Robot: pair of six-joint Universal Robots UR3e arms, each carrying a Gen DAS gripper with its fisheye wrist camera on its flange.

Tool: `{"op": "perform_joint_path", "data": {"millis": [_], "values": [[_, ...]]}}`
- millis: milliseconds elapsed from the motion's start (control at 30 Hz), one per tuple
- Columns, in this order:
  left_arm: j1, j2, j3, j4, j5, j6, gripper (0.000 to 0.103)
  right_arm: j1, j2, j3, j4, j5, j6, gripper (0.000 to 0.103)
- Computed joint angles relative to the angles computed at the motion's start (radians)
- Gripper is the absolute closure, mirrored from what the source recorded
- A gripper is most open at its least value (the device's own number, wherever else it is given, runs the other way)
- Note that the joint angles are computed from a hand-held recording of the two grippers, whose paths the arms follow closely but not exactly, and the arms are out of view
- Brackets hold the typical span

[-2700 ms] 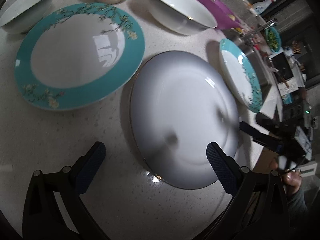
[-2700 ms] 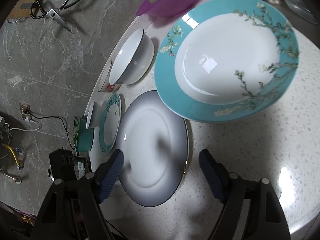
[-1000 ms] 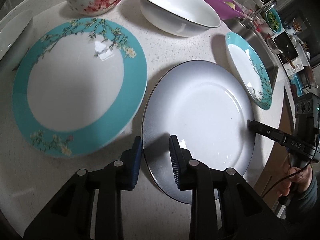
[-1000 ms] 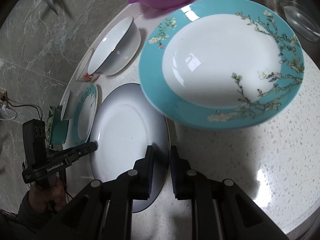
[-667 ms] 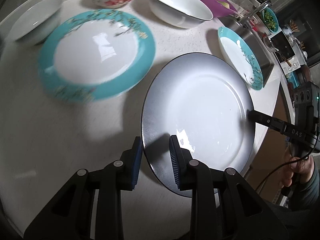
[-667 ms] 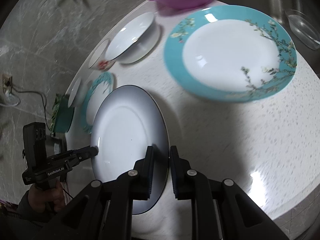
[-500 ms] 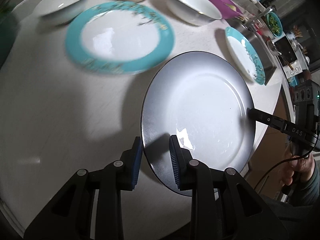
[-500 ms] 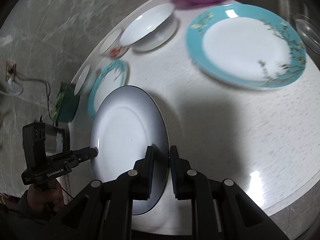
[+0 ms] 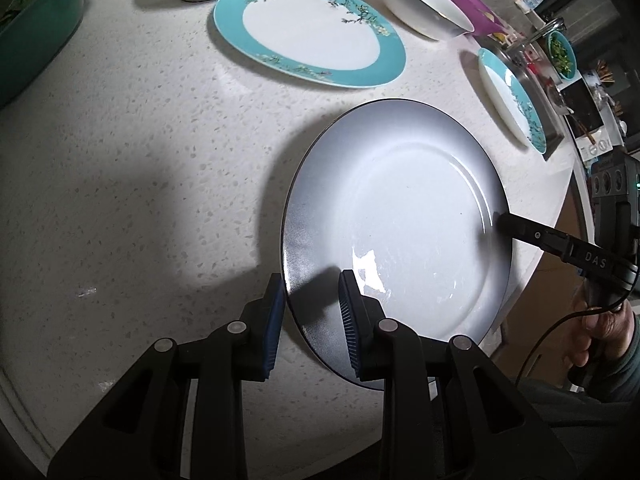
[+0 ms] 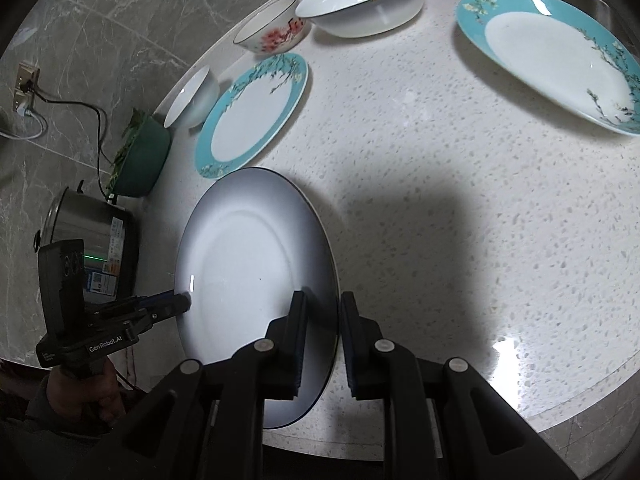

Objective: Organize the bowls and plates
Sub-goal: 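Carry the white plate with both tools toward the rice cooker and release it, then move both tools to the teal-rimmed floral plate and close on its rim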

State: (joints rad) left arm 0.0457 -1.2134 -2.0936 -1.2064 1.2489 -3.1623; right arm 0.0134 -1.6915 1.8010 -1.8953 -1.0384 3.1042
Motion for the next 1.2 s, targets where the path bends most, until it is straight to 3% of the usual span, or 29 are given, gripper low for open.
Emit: {"op": "perform_joint_path", "data": {"millis": [533, 600, 633, 667, 800, 933, 1033, 1100, 1200], "values": [[0.008, -0.020, -0.036, 0.078, -0.013, -0.009, 0.076, 0.027, -0.034, 0.098, -0.107, -0.037, 0.035, 0.079], [0.033, -0.002, -0.039, 0.070, -0.021, -0.002, 0.064, 0.040, -0.032, 0.093, -0.111, -0.051, 0.031, 0.076], [0.053, 0.018, -0.040, 0.068, -0.020, 0.001, 0.046, 0.037, -0.039, 0.099, -0.119, -0.048, 0.029, 0.069], [0.068, 0.033, -0.040, 0.071, -0.023, 0.002, 0.035, 0.031, -0.051, 0.105, -0.130, -0.044, 0.026, 0.064], [0.154, 0.041, 0.017, 0.049, -0.055, 0.041, 0.028, 0.002, -0.080, 0.072, -0.128, -0.057, 0.003, 0.058], [0.199, -0.069, 0.137, 0.088, -0.110, 0.072, 0.024, -0.095, -0.064, 0.002, -0.130, 0.047, 0.001, 0.043], [0.207, -0.187, 0.229, 0.146, -0.166, 0.072, 0.018, -0.100, 0.041, -0.136, -0.133, 0.102, 0.016, 0.041], [0.187, -0.286, 0.317, 0.164, -0.152, 0.050, 0.018, -0.091, 0.152, -0.246, -0.145, 0.162, 0.031, 0.036], [0.185, -0.420, 0.413, 0.200, -0.126, 0.017, 0.018, -0.049, 0.315, -0.419, -0.134, 0.158, 0.066, 0.035]]}}
